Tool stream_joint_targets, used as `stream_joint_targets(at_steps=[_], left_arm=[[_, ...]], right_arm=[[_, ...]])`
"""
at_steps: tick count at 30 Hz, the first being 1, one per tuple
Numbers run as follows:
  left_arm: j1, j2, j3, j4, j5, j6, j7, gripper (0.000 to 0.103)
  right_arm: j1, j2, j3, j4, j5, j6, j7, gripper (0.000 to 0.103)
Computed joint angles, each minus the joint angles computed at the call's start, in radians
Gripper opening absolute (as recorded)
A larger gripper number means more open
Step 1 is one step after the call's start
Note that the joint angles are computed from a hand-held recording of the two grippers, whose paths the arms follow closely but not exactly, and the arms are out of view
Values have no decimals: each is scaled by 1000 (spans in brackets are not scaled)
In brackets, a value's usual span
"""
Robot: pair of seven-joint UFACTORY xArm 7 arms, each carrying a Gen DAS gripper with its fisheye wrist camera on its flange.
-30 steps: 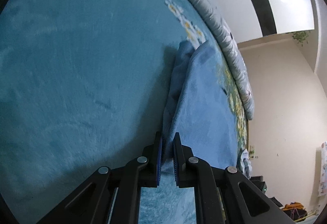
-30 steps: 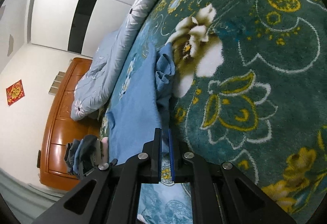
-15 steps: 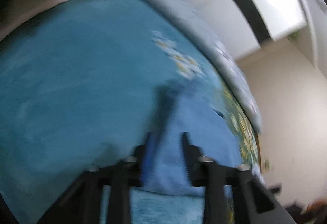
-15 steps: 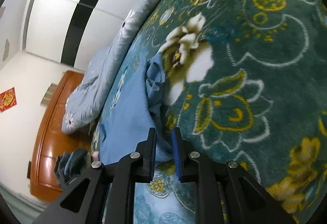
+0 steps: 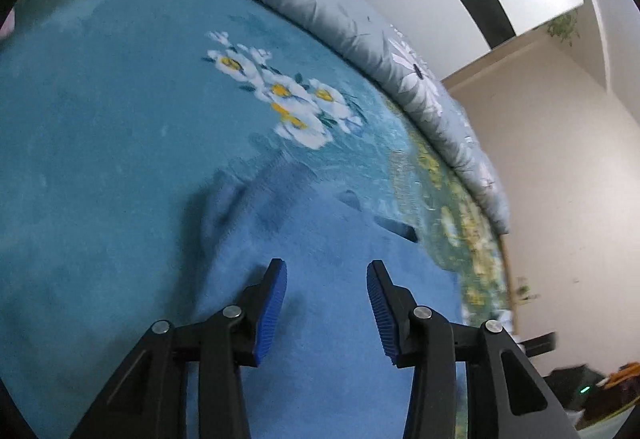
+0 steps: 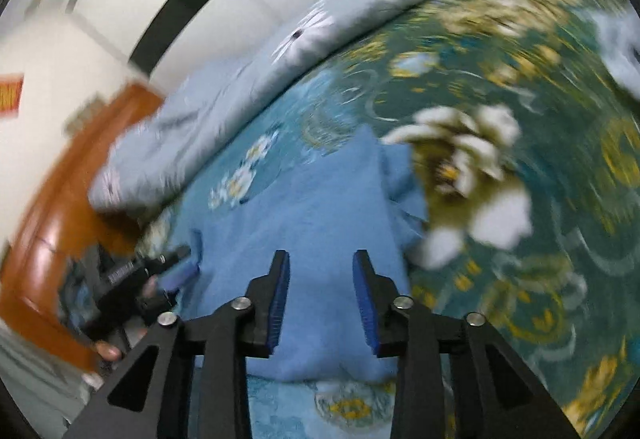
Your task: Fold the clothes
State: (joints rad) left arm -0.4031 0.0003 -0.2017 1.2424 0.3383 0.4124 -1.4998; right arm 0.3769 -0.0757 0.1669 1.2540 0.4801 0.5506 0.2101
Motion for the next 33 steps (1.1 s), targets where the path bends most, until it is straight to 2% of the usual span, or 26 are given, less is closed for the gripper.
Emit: stream_joint_targets(at_steps=[2, 5, 8, 9, 11, 13, 15, 16, 17, 18, 19, 20, 21, 23, 26, 28, 30, 33], left_arm=[[2, -3, 2, 2, -2, 33, 9, 47], [22, -45, 11, -73, -26, -26, -29, 47], [40, -61, 10, -118, -88, -80, -6, 47], [43, -59, 8, -119, -106, -82, 8, 47], [47, -57, 1, -112, -121, -72, 25, 47], [48, -56, -5, -95, -114, -49, 31, 49], [51, -60, -16, -76, -63, -23, 7, 55], [53, -62, -25, -62, -11, -1, -25, 57], [53, -62, -33, -47, 39, 23, -55, 65], [52, -60, -43, -32, 98, 44, -94, 70], [48, -58, -52, -15, 153, 67, -131, 82], [39, -52, -55, 1, 166, 87, -131, 89], [26, -42, -57, 26, 146, 121, -97, 89], [-10, -6, -67, 105, 150, 246, -55, 89], [-73, 46, -71, 205, 220, 393, -22, 89], [-122, 94, -71, 278, 250, 468, 57, 89], [-161, 143, -64, 336, 238, 512, 118, 89], [-192, 194, -46, 383, 167, 504, 185, 89]], right_arm=[[1, 62, 11, 75, -74, 39, 17, 39], [3, 122, 21, 124, -107, 51, 18, 39], [3, 159, 19, 138, -175, 49, 79, 39], [-1, 164, 18, 127, -176, 41, 92, 39], [-17, 170, 23, 111, -109, 29, 65, 39], [-22, 160, 25, 109, -93, 22, 62, 39], [-21, 116, 26, 70, -86, -14, 60, 39], [-20, 89, 26, 42, -76, -41, 54, 41], [-18, 63, 25, 15, -66, -67, 48, 48], [-14, 36, 23, -13, -52, -93, 40, 50], [-9, 6, 19, -53, -19, -118, 23, 51], [-2, -24, 13, -92, 11, -141, 8, 52], [2, -55, 8, -134, 17, -149, 15, 53], [10, -116, -3, -213, 25, -163, 34, 64], [24, -205, -19, -326, 27, -179, 71, 64], [38, -238, -34, -371, 38, -179, 98, 66], [74, -262, -67, -408, 94, -195, 82, 67], [145, -264, -115, -417, 201, -215, 24, 68]])
